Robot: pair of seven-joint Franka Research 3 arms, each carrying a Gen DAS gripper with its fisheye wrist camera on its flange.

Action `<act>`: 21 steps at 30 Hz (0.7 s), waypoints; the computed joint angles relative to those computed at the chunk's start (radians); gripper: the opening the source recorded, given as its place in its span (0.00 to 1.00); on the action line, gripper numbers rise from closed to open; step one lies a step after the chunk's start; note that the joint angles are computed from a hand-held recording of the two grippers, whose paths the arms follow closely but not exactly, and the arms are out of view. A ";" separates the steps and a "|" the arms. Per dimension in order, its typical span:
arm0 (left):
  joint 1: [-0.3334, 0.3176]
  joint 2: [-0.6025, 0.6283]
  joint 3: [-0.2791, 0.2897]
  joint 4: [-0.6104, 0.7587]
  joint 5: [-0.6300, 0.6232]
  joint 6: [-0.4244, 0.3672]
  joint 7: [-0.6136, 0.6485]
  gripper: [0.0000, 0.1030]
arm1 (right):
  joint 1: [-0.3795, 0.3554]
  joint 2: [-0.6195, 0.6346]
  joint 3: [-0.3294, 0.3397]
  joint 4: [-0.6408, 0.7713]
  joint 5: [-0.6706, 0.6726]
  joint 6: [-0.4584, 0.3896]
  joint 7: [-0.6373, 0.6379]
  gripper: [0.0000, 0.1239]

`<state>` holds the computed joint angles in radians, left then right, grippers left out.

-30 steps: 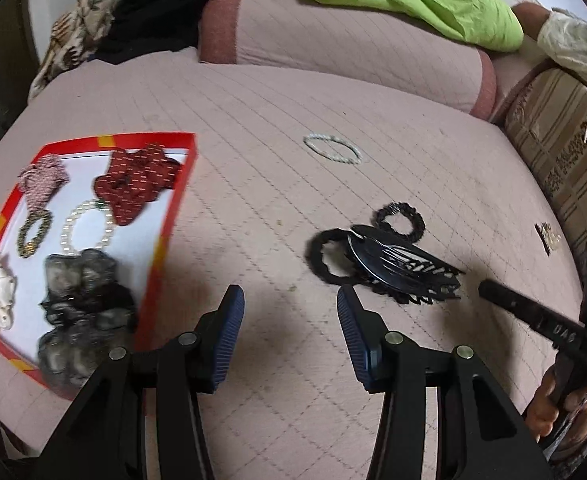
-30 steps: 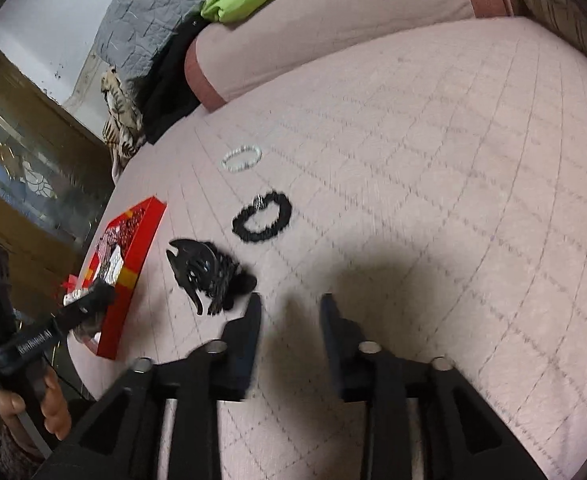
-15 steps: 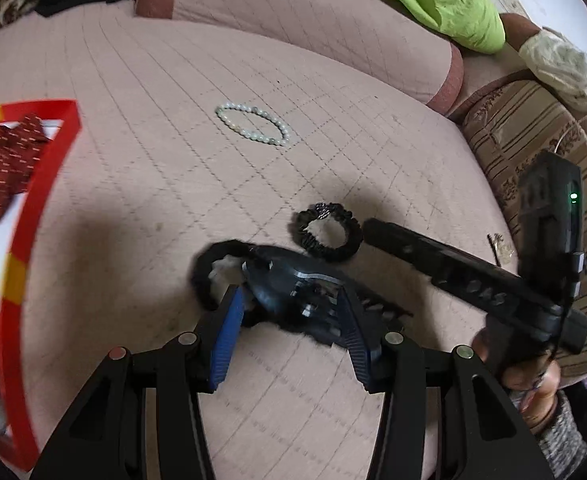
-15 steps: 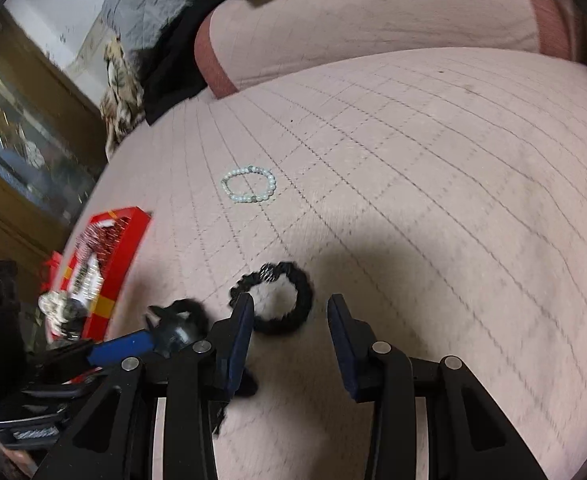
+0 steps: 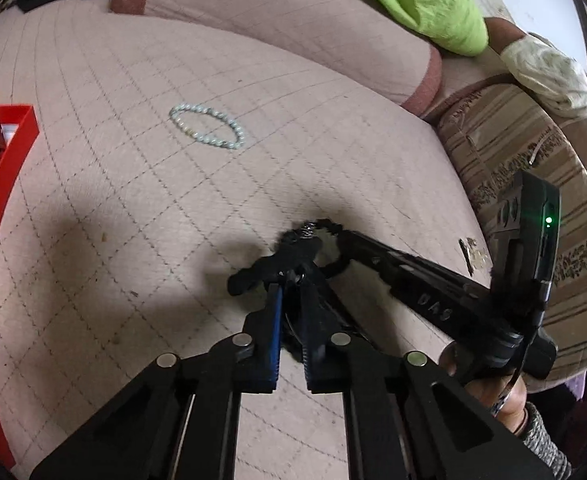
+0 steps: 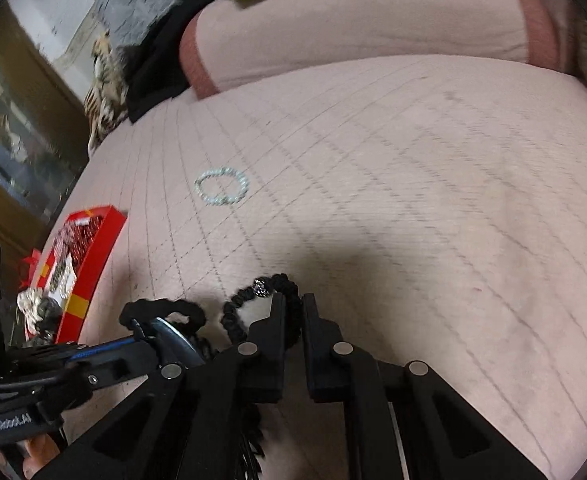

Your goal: Organize jewelry

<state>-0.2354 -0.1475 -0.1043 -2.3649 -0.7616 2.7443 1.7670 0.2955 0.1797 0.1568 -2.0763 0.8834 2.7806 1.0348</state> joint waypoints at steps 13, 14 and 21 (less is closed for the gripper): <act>-0.004 -0.229 0.028 -0.153 0.234 0.056 -0.225 0.03 | 0.049 -0.289 -0.067 -0.254 0.219 0.044 -0.114 0.07; 0.010 -0.245 0.032 -0.163 0.266 0.050 -0.260 0.03 | 0.058 -0.299 -0.071 -0.266 0.228 0.045 -0.118 0.07; -0.070 -0.334 0.164 -0.216 0.267 0.056 -0.277 0.03 | 0.107 -0.346 -0.092 -0.323 0.334 0.025 -0.179 0.07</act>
<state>-0.3055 -0.4817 0.0593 -2.5809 -0.4951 2.8003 1.4902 0.4030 -0.1667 0.0651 -2.3993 1.2171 2.8052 0.8562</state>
